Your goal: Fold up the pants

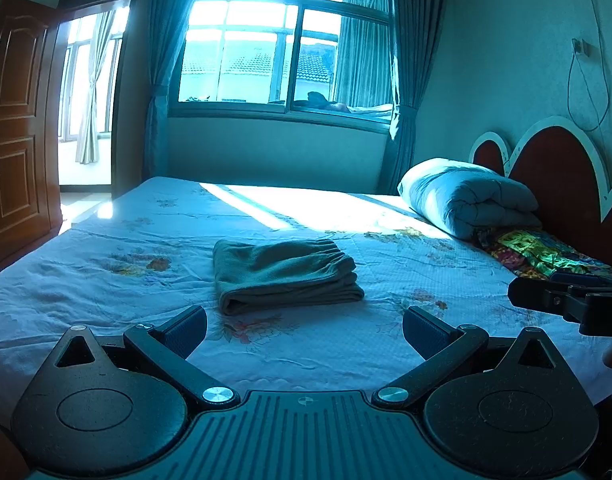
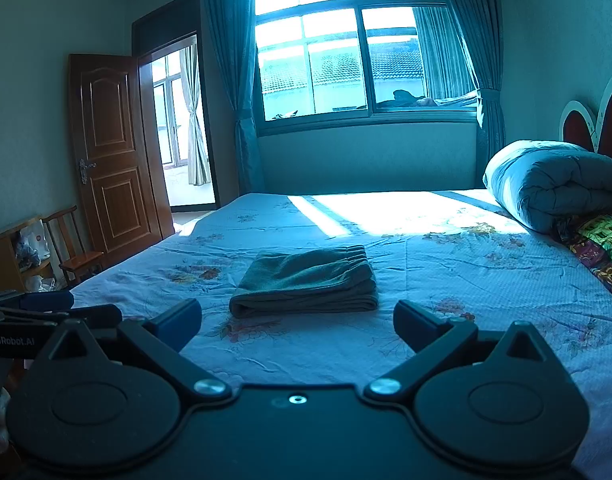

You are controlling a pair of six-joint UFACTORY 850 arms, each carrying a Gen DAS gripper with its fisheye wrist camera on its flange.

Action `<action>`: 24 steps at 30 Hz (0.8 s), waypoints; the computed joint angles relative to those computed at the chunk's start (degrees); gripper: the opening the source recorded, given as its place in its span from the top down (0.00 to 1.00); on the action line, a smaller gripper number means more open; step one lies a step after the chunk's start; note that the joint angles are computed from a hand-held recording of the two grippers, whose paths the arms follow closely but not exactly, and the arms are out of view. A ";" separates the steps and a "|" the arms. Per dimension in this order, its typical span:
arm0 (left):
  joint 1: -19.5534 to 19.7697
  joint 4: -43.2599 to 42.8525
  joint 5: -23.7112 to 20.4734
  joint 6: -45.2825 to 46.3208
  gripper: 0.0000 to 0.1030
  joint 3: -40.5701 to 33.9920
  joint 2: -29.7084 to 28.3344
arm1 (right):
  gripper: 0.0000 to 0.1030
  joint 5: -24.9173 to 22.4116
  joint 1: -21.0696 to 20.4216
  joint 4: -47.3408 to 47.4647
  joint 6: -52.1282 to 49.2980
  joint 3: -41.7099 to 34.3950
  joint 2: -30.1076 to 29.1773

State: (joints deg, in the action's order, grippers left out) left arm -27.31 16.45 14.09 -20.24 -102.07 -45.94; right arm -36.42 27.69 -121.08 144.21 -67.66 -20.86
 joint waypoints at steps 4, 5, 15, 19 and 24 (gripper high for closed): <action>0.03 -0.07 0.22 0.29 0.00 0.08 0.01 | 0.06 -0.01 0.01 -0.10 0.08 0.01 0.01; 0.02 -0.16 0.24 0.36 0.00 0.14 0.05 | 0.06 -0.04 0.01 0.08 -0.07 0.00 0.01; -0.26 -2.86 0.37 3.77 0.00 0.18 0.08 | 0.06 -0.07 0.06 -0.08 -0.03 -0.07 -0.08; -0.19 -4.73 2.71 6.22 0.00 1.45 0.61 | 0.06 -0.42 0.16 -0.34 0.24 -0.07 -0.12; -0.20 -5.20 3.44 7.76 0.00 1.80 0.75 | 0.06 -0.46 0.25 -0.22 0.09 -0.13 -0.17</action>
State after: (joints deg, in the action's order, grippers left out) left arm -27.51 11.25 17.53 -12.47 -100.27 -45.19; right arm -36.87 27.94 -121.30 144.30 -67.78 -21.03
